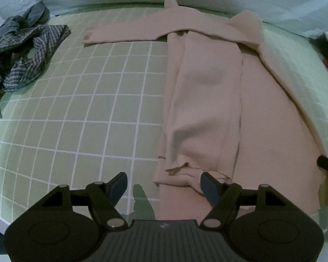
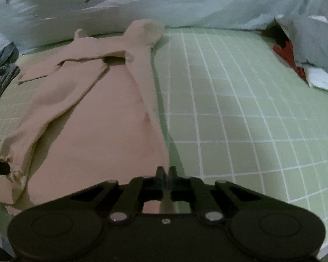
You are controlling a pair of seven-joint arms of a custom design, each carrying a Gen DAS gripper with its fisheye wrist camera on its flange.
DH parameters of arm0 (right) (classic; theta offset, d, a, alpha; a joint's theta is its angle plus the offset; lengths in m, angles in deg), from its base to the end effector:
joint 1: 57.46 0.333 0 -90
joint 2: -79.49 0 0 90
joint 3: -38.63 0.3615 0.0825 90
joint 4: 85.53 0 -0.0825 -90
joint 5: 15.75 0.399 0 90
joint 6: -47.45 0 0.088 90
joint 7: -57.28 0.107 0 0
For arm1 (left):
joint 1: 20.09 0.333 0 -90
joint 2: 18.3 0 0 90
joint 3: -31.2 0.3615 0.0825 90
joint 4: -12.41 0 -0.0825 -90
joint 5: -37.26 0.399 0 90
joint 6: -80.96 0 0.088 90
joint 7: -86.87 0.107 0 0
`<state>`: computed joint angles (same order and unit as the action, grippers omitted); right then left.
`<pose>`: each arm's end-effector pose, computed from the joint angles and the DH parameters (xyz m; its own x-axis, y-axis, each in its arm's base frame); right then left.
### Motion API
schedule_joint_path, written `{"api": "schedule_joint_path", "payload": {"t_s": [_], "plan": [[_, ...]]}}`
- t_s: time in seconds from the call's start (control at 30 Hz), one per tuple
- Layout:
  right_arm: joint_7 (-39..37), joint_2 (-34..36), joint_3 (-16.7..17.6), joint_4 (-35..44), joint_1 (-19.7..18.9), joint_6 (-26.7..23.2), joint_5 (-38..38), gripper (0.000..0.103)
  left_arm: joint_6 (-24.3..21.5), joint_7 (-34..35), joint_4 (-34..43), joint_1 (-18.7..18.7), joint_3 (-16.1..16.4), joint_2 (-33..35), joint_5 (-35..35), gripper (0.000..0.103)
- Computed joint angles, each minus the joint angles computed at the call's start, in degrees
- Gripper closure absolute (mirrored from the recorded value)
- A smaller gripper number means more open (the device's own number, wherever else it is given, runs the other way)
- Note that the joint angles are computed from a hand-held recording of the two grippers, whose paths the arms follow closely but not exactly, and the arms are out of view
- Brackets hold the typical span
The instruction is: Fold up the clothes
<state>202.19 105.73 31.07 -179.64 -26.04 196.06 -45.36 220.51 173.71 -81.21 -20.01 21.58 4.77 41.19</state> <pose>0.6719 0.3253 0.4374 -0.1295 -0.9915 -0.0162 -0.7961 0.1136 -0.5944 0.7259 -0.1031 0.4668 -0.1326 -0.9908 0.0258 -0.9126 0.1119 -0.3933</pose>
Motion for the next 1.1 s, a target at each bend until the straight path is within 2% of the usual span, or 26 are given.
{"api": "schedule_joint_path", "payload": {"t_s": [0.27,0.4,0.5,0.67,0.77,0.83,0.9,1.0,1.1], "plan": [[6.08,-0.89,-1.13,1.55,3.21,1.11,-4.85,0.1,1.23,6.66,-0.09,3.09,-1.97,0.05,-5.78,0.028],[8.52,0.67,-0.77,4.58,4.35,2.45,-6.47,0.1,2.53,10.53,-0.96,4.35,-1.85,-0.44,-7.21,0.028],[7.43,3.83,0.12,8.21,4.54,3.06,-4.54,0.1,3.22,11.98,-1.65,4.85,-1.08,-0.86,-6.94,0.028],[5.29,8.96,1.13,12.58,4.5,2.52,3.05,0.1,3.59,12.8,-2.58,5.6,0.47,-1.55,-5.27,0.028],[5.32,10.1,0.14,13.44,5.48,2.06,5.9,0.099,3.11,12.21,-2.18,5.89,1.03,-1.38,-4.63,0.028],[4.79,10.11,0.13,13.7,5.51,1.71,7.54,0.095,2.73,11.82,-1.55,6.09,1.15,-1.04,-4.53,0.028],[4.98,9.46,0.25,12.96,5.27,2.85,9.4,0.084,2.7,11.63,-1.0,6.26,1.04,-0.76,-4.67,0.028],[9.05,7.19,-2.87,9.77,7.4,6.32,7.95,0.078,2.87,11.47,-0.38,6.45,0.74,-0.36,-5.1,0.028],[10.17,6.73,-4.21,10.02,8.22,3.78,6.02,0.077,2.25,10.73,0.6,6.18,0.64,0.36,-5.14,0.028]]}}
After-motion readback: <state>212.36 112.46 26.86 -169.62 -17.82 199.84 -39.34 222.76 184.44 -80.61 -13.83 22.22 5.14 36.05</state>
